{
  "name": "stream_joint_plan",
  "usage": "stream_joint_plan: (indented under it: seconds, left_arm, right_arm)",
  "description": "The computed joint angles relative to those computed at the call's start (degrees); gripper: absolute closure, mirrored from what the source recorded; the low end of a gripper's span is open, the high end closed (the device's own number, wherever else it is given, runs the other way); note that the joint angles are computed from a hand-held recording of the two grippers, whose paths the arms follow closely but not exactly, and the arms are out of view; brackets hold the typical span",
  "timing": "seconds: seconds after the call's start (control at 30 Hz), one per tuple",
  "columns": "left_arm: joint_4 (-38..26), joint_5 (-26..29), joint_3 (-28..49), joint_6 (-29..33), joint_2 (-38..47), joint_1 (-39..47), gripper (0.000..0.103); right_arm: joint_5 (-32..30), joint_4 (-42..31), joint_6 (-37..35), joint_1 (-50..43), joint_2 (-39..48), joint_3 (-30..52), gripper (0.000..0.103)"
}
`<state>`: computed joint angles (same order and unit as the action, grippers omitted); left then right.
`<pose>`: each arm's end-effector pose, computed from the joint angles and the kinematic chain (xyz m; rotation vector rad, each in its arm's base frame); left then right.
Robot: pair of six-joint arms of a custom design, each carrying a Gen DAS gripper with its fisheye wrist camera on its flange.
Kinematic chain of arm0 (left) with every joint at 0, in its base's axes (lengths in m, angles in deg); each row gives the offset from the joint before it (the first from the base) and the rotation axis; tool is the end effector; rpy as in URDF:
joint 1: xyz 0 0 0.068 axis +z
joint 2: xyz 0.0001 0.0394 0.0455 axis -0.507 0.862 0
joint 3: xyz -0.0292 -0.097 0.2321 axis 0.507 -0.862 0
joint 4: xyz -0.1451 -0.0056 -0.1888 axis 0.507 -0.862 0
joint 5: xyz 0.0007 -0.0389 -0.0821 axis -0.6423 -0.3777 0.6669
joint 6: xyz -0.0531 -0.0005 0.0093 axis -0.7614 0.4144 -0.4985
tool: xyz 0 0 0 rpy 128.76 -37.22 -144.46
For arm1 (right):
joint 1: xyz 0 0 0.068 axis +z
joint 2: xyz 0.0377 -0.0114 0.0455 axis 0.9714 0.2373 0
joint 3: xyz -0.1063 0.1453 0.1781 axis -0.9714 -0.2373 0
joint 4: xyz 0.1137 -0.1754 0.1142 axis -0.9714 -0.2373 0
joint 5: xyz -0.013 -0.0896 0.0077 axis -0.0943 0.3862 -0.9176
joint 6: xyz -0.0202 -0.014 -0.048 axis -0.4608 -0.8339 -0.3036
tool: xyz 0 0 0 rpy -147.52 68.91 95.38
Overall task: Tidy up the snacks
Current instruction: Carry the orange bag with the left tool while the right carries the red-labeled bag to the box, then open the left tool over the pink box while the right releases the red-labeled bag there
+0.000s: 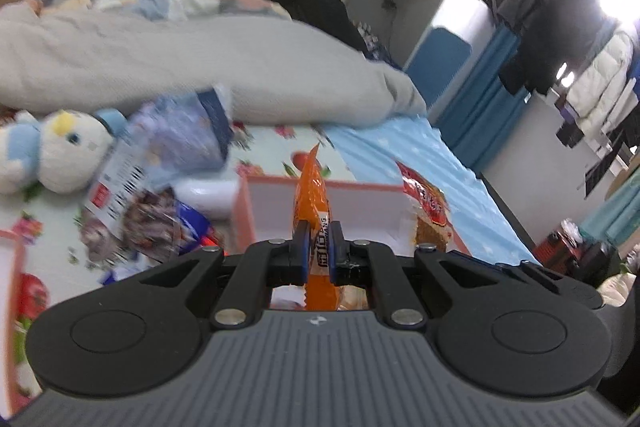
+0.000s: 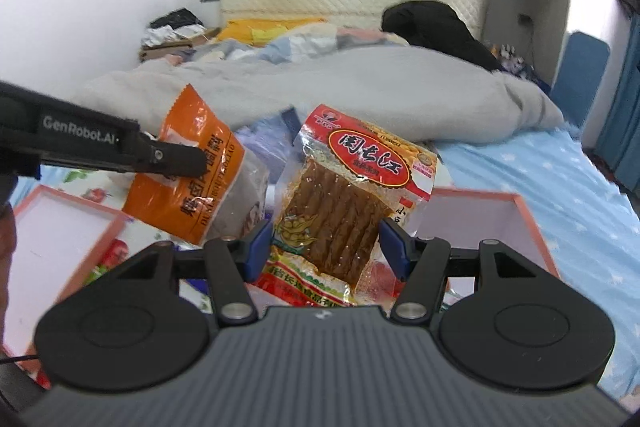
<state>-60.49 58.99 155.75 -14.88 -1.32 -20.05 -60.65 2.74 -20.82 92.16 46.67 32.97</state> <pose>0.2183 0.0332 0.4050 -0.4859 2.1357 -0.3132 0.3262 0.1058 0.3603 -0.7999 1.9976 0.3763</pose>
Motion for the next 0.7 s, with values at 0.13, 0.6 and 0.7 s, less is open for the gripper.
stream_joint_plan:
  seconds: [0.13, 0.6, 0.7]
  left_arm:
    - [1.5, -2.5, 0.4, -1.7, 5.1, -5.6, 0.092]
    - [0.2, -3.3, 4.6, -3.2, 18.8, -10.9, 0.092]
    - [-0.8, -3.2, 4.9, -2.6, 19.2, -10.3, 0.082]
  right_arm:
    - [1.0, 1.0, -1.0, -2.6, 2.7, -0.1, 0.042]
    - [-0.3, 0.4, -3.3, -7.6, 10.0, 0.0, 0.042]
    - [-0.8, -0.9, -2.6, -7.8, 11.1, 1.5, 0.036]
